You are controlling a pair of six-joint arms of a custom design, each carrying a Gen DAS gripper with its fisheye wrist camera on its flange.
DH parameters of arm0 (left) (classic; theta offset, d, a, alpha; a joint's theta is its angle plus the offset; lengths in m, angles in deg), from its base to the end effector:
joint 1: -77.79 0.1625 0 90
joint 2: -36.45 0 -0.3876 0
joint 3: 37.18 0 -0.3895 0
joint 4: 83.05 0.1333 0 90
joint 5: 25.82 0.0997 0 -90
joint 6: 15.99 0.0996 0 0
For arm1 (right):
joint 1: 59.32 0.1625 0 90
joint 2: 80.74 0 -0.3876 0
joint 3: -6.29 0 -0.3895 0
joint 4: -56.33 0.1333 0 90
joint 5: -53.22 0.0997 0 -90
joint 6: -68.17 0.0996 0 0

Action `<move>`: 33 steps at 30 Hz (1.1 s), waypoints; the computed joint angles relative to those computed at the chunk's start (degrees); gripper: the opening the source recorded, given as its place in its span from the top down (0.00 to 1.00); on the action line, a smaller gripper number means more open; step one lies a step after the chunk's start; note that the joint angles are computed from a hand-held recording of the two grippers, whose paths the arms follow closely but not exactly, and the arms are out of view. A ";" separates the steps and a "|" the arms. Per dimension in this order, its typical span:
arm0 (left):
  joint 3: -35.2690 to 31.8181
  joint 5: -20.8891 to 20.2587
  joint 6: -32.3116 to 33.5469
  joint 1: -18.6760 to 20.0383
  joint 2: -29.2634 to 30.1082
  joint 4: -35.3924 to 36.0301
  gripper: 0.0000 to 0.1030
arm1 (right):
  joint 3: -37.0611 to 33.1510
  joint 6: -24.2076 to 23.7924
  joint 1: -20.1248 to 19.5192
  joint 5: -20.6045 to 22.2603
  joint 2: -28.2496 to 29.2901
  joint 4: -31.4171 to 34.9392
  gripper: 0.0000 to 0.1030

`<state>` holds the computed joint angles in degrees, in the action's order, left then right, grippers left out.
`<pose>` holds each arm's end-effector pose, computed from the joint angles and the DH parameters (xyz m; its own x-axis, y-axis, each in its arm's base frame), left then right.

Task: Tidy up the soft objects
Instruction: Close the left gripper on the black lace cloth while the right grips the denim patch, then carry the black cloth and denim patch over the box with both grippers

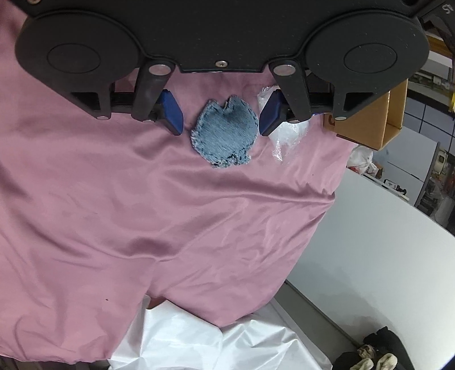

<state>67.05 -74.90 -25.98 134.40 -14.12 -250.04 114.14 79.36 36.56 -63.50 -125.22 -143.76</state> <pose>-0.1635 -0.6088 0.1185 -0.8496 0.0632 -0.5236 0.3635 0.7896 -0.4944 0.1479 -0.5721 0.0975 -0.9181 0.3620 0.1611 0.1100 0.6236 -0.7740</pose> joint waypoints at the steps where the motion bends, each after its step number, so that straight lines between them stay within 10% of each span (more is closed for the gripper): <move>1: -0.20 -0.33 -0.62 0.05 0.03 0.42 0.73 | -0.42 -0.47 0.07 -0.30 0.36 0.02 0.44; 8: 0.01 -0.58 -1.57 -0.47 -0.60 0.90 0.83 | -1.10 -1.96 0.73 -2.23 0.64 0.72 0.80; 33: 5.61 -3.37 1.44 -3.96 -14.39 3.96 0.83 | -3.71 -10.11 14.39 -18.68 0.58 -2.60 0.89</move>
<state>72.66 -78.28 -24.54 130.45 -28.51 -246.08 110.43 69.25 50.95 -82.18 -124.64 -146.36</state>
